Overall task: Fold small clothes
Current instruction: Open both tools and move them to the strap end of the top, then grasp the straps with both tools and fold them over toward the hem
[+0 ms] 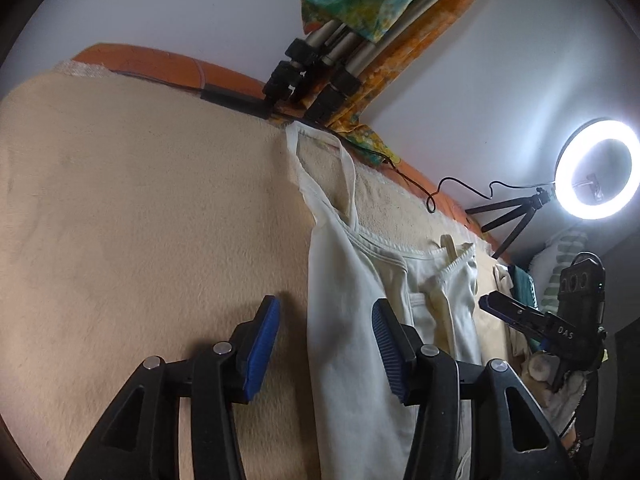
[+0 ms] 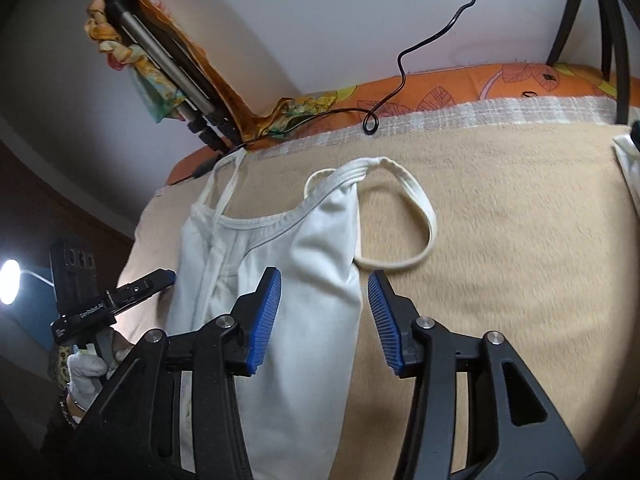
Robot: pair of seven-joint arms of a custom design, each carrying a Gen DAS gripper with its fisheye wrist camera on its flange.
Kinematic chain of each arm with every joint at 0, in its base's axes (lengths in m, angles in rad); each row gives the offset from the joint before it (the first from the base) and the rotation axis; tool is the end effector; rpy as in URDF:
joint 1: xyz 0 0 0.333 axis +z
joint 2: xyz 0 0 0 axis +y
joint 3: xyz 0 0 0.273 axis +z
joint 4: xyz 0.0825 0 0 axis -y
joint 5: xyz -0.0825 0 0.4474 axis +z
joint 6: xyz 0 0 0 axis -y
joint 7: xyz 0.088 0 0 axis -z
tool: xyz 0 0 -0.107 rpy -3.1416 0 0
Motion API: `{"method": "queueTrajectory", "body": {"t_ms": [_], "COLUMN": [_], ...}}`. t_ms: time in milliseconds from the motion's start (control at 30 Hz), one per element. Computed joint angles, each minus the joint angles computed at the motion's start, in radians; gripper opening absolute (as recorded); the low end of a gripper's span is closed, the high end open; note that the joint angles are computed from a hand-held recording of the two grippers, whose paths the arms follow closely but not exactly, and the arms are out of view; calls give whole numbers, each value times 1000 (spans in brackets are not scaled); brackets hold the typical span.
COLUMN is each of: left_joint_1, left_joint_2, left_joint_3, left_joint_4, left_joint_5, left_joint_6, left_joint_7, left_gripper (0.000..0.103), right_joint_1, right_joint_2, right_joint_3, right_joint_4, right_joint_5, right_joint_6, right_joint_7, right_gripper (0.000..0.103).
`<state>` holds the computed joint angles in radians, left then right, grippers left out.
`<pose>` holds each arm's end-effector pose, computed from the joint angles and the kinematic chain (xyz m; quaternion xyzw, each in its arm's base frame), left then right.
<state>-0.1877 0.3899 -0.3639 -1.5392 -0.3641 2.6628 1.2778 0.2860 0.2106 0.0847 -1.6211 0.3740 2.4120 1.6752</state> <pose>0.6727 -0.3577 0.4673 0.6716 -0.6196 0.4026 0.0546 0.6752 0.2599 0.5067 -0.6858 0.6505 -0.0041 0.3264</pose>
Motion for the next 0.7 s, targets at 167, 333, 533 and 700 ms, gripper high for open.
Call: {"method": "queueTrajectory", "body": {"t_ms": [167,333,533,700], "left_joint_1": [6,10,-22,-51], "left_joint_2": [72,111,126,131], "left_joint_3": [-13,-28,3,30], "left_joint_4": [85,129,156,173], "left_joint_5": [-16,-11,55,141], "left_joint_6": [1,-6,-21,-38], "left_joint_7": [22,43,8,-45], "left_gripper": [46,25,7,6], "right_joint_1": [8,19,31,30], "right_joint_2": [62,120,141,177], "right_joint_3": [-4,-9,-18,-32], "right_joint_4": [72,151,178,219], "right_joint_5": [-33,-93,-144,-198], "right_joint_6": [-10,-59,-59,-89], "right_joint_7": [8,9,-3,30], "right_gripper": [48,30,3,3]}}
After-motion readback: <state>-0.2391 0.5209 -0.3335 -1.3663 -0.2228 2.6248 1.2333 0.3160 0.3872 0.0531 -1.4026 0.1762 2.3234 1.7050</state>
